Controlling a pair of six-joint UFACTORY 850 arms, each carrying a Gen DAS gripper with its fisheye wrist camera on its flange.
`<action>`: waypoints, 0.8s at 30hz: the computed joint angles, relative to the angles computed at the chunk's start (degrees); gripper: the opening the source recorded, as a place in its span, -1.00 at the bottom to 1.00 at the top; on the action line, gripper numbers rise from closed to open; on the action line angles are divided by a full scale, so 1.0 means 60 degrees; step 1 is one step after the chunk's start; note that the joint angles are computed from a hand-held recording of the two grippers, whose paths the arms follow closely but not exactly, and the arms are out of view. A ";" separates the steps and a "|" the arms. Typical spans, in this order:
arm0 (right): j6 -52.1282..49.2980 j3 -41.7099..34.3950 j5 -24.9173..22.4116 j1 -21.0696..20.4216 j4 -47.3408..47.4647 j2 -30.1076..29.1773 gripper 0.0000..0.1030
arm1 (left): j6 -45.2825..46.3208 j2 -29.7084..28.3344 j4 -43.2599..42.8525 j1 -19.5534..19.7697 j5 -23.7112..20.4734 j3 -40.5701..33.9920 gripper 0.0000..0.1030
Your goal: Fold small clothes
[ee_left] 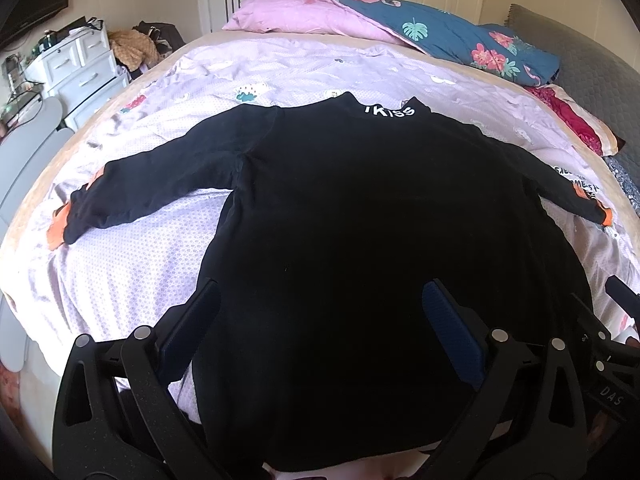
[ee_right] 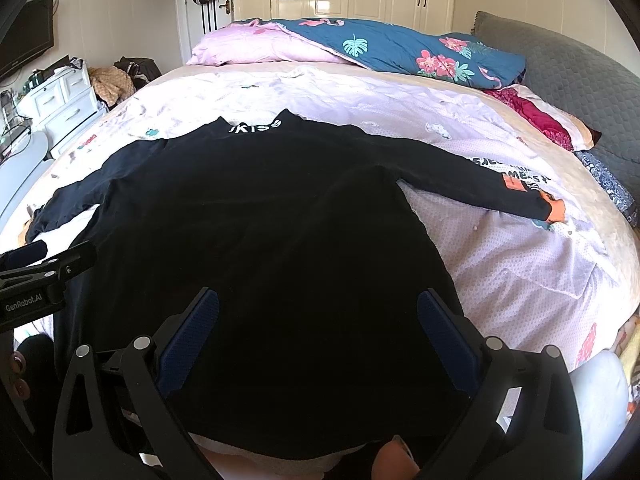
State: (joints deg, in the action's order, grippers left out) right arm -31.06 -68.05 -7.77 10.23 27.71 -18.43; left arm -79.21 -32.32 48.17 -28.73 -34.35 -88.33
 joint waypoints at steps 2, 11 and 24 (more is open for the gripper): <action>0.0018 -0.0037 -0.0013 0.0001 -0.0004 -0.0015 0.92 | 0.0047 -0.0026 0.0000 0.0026 -0.0019 -0.0039 0.84; 0.0680 -0.0486 -0.0170 0.0013 -0.0575 -0.0269 0.92 | 0.0163 -0.0153 -0.0155 0.0171 -0.0110 -0.0340 0.84; 0.2579 -0.1955 -0.0522 -0.0072 -0.2018 -0.1103 0.92 | 0.1220 -0.0915 -0.0919 0.0452 -0.0403 -0.1776 0.84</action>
